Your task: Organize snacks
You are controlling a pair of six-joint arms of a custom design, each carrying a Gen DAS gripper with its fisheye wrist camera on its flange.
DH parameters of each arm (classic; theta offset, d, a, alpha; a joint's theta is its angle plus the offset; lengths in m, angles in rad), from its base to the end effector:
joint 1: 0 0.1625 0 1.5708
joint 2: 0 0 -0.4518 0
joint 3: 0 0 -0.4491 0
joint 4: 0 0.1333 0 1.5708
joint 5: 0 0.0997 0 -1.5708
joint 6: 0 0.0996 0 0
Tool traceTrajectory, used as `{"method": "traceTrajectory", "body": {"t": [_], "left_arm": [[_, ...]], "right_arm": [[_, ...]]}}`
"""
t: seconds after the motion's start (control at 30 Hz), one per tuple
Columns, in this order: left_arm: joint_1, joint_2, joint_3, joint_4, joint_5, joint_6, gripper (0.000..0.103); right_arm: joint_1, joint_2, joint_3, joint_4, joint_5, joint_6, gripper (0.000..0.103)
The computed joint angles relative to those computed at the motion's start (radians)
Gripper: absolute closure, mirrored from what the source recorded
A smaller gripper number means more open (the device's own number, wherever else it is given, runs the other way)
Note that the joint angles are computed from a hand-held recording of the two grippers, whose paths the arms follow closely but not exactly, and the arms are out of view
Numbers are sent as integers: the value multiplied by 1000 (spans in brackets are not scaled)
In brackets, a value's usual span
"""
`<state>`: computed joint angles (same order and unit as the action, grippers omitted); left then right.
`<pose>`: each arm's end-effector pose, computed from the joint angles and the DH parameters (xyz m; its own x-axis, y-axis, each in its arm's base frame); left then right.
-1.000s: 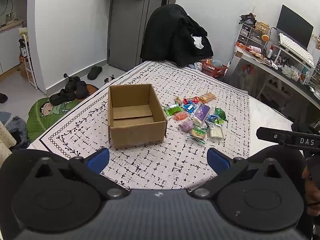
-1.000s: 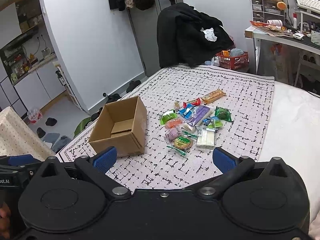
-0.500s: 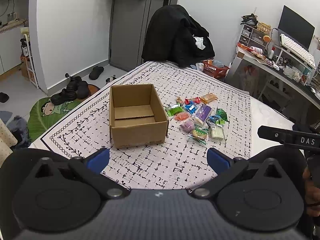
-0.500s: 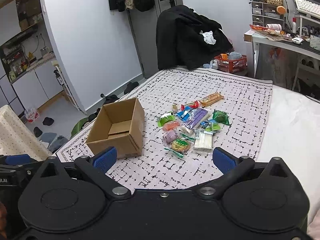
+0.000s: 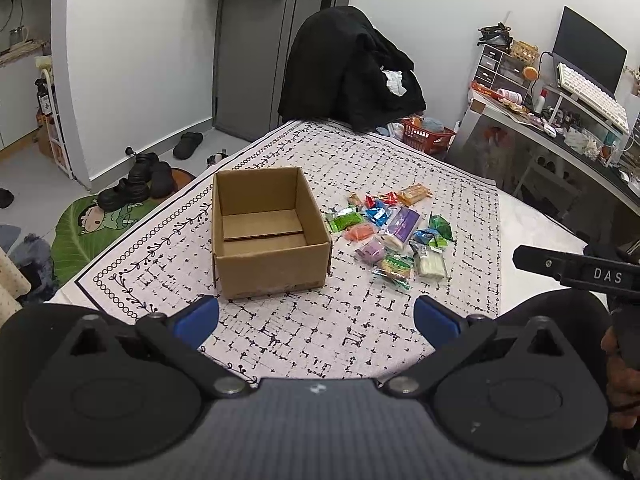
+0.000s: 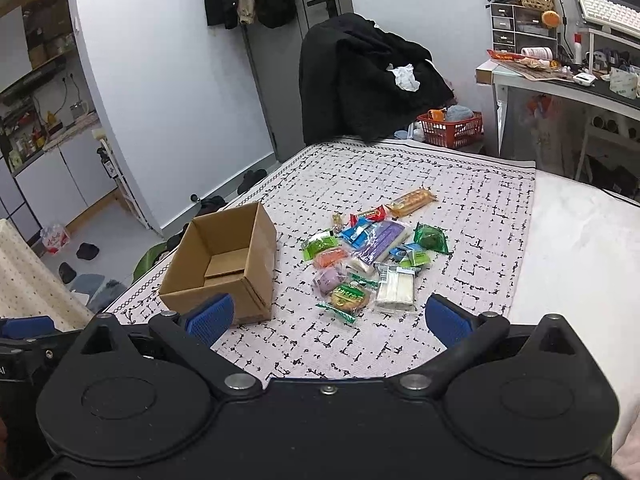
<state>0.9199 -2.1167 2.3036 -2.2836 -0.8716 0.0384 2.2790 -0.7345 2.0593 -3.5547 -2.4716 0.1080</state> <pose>-0.0436 -0.3831 0.4493 -0.7839 0.2330 -0.5755 0.5545 0.6796 -0.4803 0.4071 -0.3905 0.0419 -0.8348 0.0256 0.5500 -0.4267 0.6012 -0.6756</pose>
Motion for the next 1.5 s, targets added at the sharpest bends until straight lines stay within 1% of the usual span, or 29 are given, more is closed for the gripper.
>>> {"method": "traceTrajectory", "body": {"t": [0.37, 0.7, 1.1, 1.2, 1.33, 1.5], "left_arm": [[13, 36, -12, -17, -12, -19, 0], [15, 73, -13, -58, 8, -2, 1], [48, 163, -33, -105, -5, 3, 2], [56, 190, -40, -121, -12, 3, 2], [63, 226, -44, -164, -15, 8, 2], [74, 274, -60, -179, -16, -6, 2]], "right_arm": [[-25, -14, 5, 36, 33, 26, 0], [-53, -18, 2, 36, 64, 16, 0], [-112, -27, -2, 42, 124, 8, 0], [-128, -28, -6, 52, 126, 2, 0], [-158, -38, -2, 58, 166, 6, 0], [-186, -46, -2, 75, 193, 6, 0]]}}
